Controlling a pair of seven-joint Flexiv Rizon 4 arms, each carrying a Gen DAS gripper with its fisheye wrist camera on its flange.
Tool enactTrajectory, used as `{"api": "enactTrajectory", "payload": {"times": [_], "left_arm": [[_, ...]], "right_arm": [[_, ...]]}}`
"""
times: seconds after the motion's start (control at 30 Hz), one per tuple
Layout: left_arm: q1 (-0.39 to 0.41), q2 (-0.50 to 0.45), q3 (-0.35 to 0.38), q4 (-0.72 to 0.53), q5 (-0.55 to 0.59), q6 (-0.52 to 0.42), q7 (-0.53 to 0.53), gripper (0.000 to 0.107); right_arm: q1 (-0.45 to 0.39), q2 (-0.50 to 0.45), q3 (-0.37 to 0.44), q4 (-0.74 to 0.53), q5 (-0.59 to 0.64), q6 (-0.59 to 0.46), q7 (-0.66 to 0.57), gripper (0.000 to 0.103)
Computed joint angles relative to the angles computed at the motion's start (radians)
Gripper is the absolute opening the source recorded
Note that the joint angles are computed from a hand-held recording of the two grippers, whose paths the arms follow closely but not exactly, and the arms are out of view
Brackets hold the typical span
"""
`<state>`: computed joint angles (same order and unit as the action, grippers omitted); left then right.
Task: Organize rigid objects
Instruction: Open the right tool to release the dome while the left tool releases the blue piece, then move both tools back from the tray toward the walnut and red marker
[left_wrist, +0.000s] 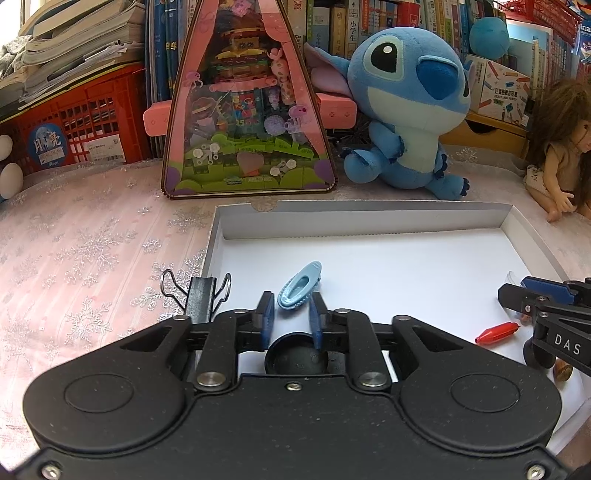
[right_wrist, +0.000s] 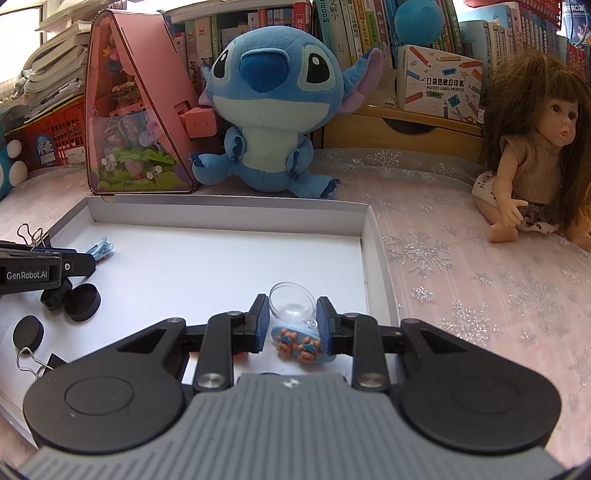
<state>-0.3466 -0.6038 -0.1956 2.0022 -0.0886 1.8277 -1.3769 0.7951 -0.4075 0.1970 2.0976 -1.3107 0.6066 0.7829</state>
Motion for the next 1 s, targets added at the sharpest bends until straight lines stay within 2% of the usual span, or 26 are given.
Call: {"api": "enactTrajectory", "payload": {"times": [0.07, 0.13, 0.53, 0.7, 1.0], "left_arm": [[0.001, 0.001, 0.0, 0.003, 0.003, 0.003, 0.001, 0.033], [-0.002, 0.003, 0.003, 0.005, 0.003, 0.005, 0.0, 0.038], [0.032, 0.025, -0.029, 0.043, 0.036, 0.047, -0.007, 0.059], [0.098, 0.038, -0.095, 0.071, 0.07, 0.062, -0.027, 0.068], [0.16, 0.069, -0.149, 0.12, 0.135, 0.098, -0.056, 0.08]], "right_arm": [[0.001, 0.001, 0.0, 0.001, -0.002, -0.004, 0.004, 0.039], [0.003, 0.002, 0.0, 0.001, -0.004, -0.01, 0.005, 0.052], [0.024, 0.0, 0.008, -0.013, -0.002, -0.061, -0.014, 0.068], [0.038, 0.005, 0.012, -0.017, -0.003, -0.088, -0.02, 0.077], [0.053, 0.02, 0.026, -0.015, 0.008, -0.127, -0.011, 0.088]]}}
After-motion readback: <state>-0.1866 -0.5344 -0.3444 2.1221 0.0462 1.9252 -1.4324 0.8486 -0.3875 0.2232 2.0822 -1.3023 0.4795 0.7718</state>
